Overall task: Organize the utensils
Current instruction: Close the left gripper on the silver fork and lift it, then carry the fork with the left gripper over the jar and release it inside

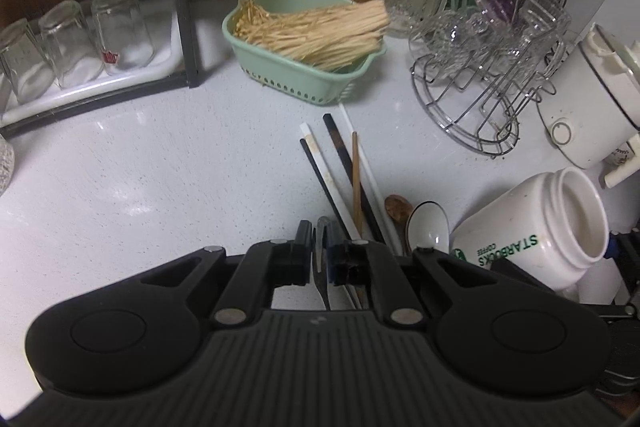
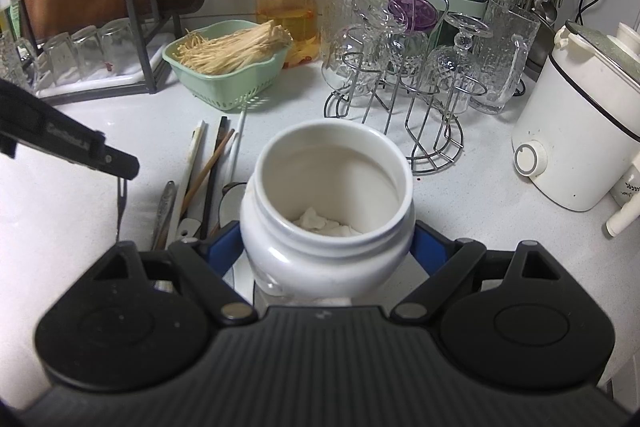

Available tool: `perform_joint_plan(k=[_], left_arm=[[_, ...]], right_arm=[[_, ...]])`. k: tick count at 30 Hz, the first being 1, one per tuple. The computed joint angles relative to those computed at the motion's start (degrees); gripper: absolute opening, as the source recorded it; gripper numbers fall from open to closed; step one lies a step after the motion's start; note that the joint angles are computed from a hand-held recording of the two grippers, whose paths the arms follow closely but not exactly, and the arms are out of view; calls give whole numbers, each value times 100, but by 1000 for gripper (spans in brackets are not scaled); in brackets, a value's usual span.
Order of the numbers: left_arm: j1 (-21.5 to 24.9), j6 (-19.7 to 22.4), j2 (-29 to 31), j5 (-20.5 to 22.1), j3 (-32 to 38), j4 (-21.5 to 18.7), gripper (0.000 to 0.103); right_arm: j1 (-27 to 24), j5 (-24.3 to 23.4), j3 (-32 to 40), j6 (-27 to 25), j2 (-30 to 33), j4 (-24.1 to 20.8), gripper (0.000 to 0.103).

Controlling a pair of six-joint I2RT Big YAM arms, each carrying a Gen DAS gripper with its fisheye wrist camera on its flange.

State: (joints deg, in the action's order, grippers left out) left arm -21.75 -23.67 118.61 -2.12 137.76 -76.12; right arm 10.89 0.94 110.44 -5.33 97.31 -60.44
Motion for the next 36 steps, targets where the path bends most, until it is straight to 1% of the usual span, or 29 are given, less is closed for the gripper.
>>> perform_joint_plan(k=[9, 13, 24, 29, 36], left_arm=[[-95, 371, -140, -169, 83, -13, 7], [-108, 462, -158, -191, 120, -45, 7], [-154, 844, 5, -343, 696, -408, 5], [-208, 1061, 78, -482, 999, -578, 4], [-231, 1159, 196, -516, 1399, -758, 1]], right_arm=[[6, 14, -103, 35, -53, 118, 91], [12, 28, -124, 45, -63, 142, 91], [15, 45, -243, 75, -127, 276, 91], [8, 13, -246, 20, -130, 277, 91], [-11, -43, -230, -24, -122, 260, 91]])
